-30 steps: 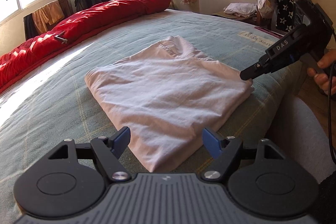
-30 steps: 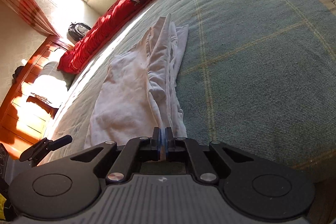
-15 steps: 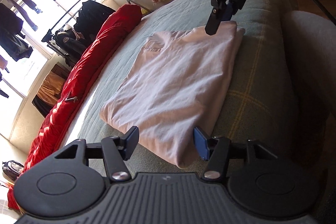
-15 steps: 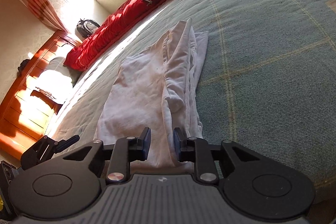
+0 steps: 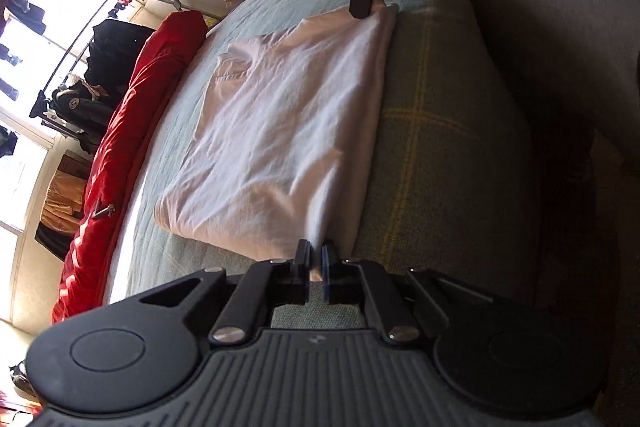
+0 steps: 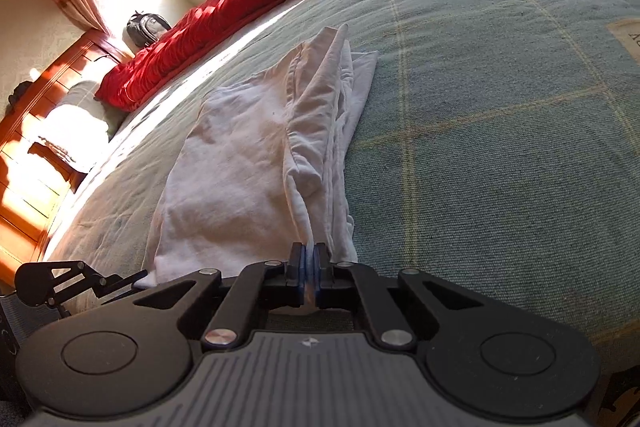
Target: Fold clothes
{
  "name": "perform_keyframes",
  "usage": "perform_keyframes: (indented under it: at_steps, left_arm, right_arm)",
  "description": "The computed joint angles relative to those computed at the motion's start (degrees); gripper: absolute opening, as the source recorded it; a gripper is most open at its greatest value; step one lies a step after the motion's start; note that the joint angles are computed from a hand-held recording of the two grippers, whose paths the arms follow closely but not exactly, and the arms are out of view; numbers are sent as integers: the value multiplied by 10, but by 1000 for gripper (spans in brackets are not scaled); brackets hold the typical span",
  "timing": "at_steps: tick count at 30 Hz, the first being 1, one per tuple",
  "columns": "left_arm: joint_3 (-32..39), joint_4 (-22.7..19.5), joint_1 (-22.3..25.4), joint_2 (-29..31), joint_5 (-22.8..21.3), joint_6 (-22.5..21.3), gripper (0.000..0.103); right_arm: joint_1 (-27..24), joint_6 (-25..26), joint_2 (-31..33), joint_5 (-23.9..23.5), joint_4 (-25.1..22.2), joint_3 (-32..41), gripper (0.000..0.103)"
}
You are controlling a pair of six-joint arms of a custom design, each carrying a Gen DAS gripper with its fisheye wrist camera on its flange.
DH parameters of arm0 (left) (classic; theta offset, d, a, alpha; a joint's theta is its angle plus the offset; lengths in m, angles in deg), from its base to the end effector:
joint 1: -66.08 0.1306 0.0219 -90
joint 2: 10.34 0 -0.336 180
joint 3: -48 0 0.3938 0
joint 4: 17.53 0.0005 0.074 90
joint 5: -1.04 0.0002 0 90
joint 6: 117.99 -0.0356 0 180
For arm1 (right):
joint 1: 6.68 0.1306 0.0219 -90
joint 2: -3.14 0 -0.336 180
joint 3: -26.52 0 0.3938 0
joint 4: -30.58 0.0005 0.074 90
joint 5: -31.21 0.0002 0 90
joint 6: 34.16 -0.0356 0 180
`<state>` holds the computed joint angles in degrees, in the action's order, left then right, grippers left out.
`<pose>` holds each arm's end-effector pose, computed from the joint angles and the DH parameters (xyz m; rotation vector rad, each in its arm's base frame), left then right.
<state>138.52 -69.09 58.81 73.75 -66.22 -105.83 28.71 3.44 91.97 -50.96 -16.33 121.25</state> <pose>0.4484 -0.0716 0.4331 1.6822 1.5522 0.1696 0.4018 0.2789 0.4352 0.4221 2.3248 0.6296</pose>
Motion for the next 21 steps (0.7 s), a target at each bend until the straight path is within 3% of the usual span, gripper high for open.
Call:
perform_keyframes:
  at_steps: [1,2,4,7,9,11,13,15,17,20,21]
  left_arm:
    - [19,-29,5,8,9,11,6]
    - [49,-70,11,22,21,21,15]
    - [102,-133,20,51,48,47,15]
    - [147,-136,19,81,75,122,16]
    - [177,-135,18,101,92,174,34]
    - [187,-105,9,113,96,229,45]
    - [197,-79,-4,131,88,274,46]
    - [215,-78,-12,158,79,308,46]
    - [235,-80,-20,185,71,342,49]
    - [249,-89,-19,209,56,392,60]
    - [249,-89,-15,212,64,405,60]
  right_arm:
    - [0,5,-2,4,-1,3,7]
    - [1,11,-4,9,-3,7,9]
    - [-3,30,-1,27,3,24,16]
    - [-11,65,16,46,15,57,20]
    - [-22,95,50,42,20,93,20]
    - [-31,124,85,38,22,132,20]
    - [-39,148,123,37,17,172,20]
    - [-45,162,152,35,-2,197,20]
    - [-48,171,168,48,-22,203,20]
    - [-53,161,148,67,-17,159,9]
    - [-51,152,141,86,-29,154,12]
